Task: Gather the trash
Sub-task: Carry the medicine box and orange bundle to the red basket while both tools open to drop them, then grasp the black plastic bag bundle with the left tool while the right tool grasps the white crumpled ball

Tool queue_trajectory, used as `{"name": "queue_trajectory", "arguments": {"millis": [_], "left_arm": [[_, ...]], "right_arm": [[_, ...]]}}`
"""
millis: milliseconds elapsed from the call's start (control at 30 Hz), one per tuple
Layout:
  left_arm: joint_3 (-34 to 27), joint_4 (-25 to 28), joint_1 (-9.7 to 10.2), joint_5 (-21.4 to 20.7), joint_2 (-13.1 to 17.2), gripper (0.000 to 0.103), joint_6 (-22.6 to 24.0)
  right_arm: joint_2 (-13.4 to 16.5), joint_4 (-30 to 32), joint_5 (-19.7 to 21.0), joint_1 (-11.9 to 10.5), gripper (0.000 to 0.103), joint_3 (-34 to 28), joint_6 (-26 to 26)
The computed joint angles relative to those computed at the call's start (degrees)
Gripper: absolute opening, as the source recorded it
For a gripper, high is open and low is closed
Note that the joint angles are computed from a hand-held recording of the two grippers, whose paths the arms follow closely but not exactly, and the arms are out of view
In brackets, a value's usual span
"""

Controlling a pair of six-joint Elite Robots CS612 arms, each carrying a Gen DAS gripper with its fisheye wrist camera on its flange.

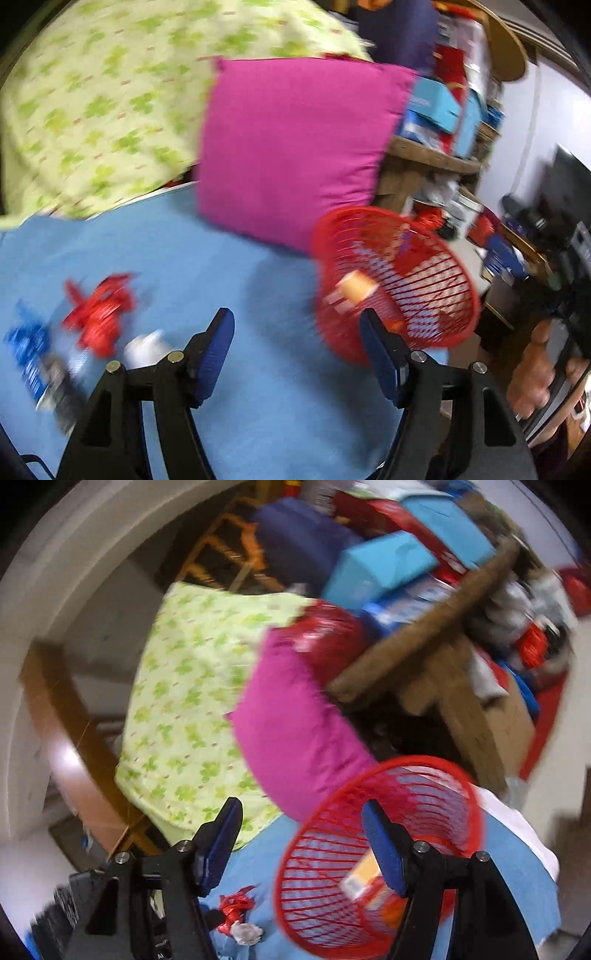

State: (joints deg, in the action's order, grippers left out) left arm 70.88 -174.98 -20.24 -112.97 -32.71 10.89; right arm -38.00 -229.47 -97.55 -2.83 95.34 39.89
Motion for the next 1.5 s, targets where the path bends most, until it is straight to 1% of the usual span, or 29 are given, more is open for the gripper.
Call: {"name": "queue_trajectory", "arguments": {"millis": [133, 200, 333, 400, 433, 500, 567, 633, 667, 733, 833, 867, 900, 933, 1000, 1067, 1167, 1233, 1333, 1400, 1467, 1500], "left_arm": [[1.6, -2.6, 3.52, 3.0, 0.1, 0.073, -5.8], [2.2, -5.0, 5.33, 5.8, 0.5, 0.074, -9.0], [2.4, -7.7, 8.18, 13.6, 1.6, 0.074, -12.7], [1.9, -7.9, 9.41, 14.7, 2.4, 0.074, -14.6], [1.5, -7.6, 9.72, 14.7, 2.7, 0.074, -15.3], [1.1, -6.6, 10.53, 14.5, 3.3, 0.074, -16.7], [0.8, -6.0, 10.89, 14.4, 3.9, 0.074, -16.9], [0.4, -5.8, 11.10, 13.8, 4.5, 0.074, -16.1], [0.3, -5.6, 11.05, 13.2, 4.7, 0.074, -15.4], [0.0, -5.3, 10.99, 11.9, 5.1, 0.074, -13.8], [-0.4, -5.2, 10.53, 11.7, 5.4, 0.074, -11.4], [-1.3, -4.3, 10.56, 11.3, 5.7, 0.074, -11.4], [-2.2, -3.1, 10.75, 10.0, 6.1, 0.074, -12.0], [-3.3, -1.5, 11.01, 8.4, 6.5, 0.074, -12.7], [-4.9, 0.5, 11.20, 6.8, 7.1, 0.072, -13.7], [-6.7, 2.1, 11.02, 6.0, 7.9, 0.064, -13.0], [-9.9, 5.5, 10.86, 3.6, 9.4, 0.057, -11.8], [-11.7, 7.8, 10.85, 2.2, 10.3, 0.053, -12.1], [-13.5, 10.0, 10.76, 1.7, 11.2, 0.051, -12.1], [-14.6, 11.6, 10.85, 0.7, 11.8, 0.047, -12.7], [-15.6, 13.1, 10.99, -0.4, 12.3, 0.043, -13.2], [-15.7, 13.1, 11.03, -0.6, 12.4, 0.042, -13.6]], "right_arm": [[1.3, 1.4, 3.7, 2.3, 0.071, -4.2, -5.2], [2.1, 4.5, 6.0, 3.5, 0.071, -6.7, -7.1], [4.1, 12.5, 11.5, 5.2, 0.071, -11.8, -7.7], [5.1, 16.6, 13.5, 5.8, 0.071, -14.1, -7.7], [5.7, 19.6, 14.6, 6.1, 0.071, -15.6, -7.5], [6.8, 24.9, 16.0, 6.5, 0.071, -18.1, -6.9], [8.1, 31.5, 17.9, 6.7, 0.071, -21.1, -5.9], [9.3, 37.7, 18.4, 6.8, 0.071, -23.8, -4.6], [9.8, 39.6, 18.6, 6.8, 0.071, -24.8, -4.2], [11.2, 45.5, 18.6, 6.8, 0.071, -27.8, -2.9], [13.0, 49.1, 20.0, 6.5, 0.071, -30.7, -1.2], [13.3, 50.0, 19.8, 6.4, 0.071, -31.1, -1.2], [13.8, 51.9, 19.6, 6.4, 0.071, -32.3, -1.2], [14.6, 53.3, 20.0, 6.3, 0.071, -33.6, -1.0], [15.7, 55.5, 20.9, 6.1, 0.071, -35.9, -0.4], [16.6, 57.8, 21.1, 5.9, 0.070, -37.7, -0.4], [17.7, 60.3, 20.5, 5.9, 0.068, -39.9, -0.6], [18.1, 62.4, 20.3, 5.9, 0.064, -41.0, -0.6], [19.1, 65.9, 20.9, 5.9, 0.061, -43.1, -0.4], [19.7, 67.2, 21.3, 5.8, 0.058, -44.2, -0.7], [20.3, 67.9, 22.5, 5.8, 0.050, -45.1, -1.4], [20.4, 67.8, 23.5, 5.7, 0.043, -45.2, -1.4]]}}
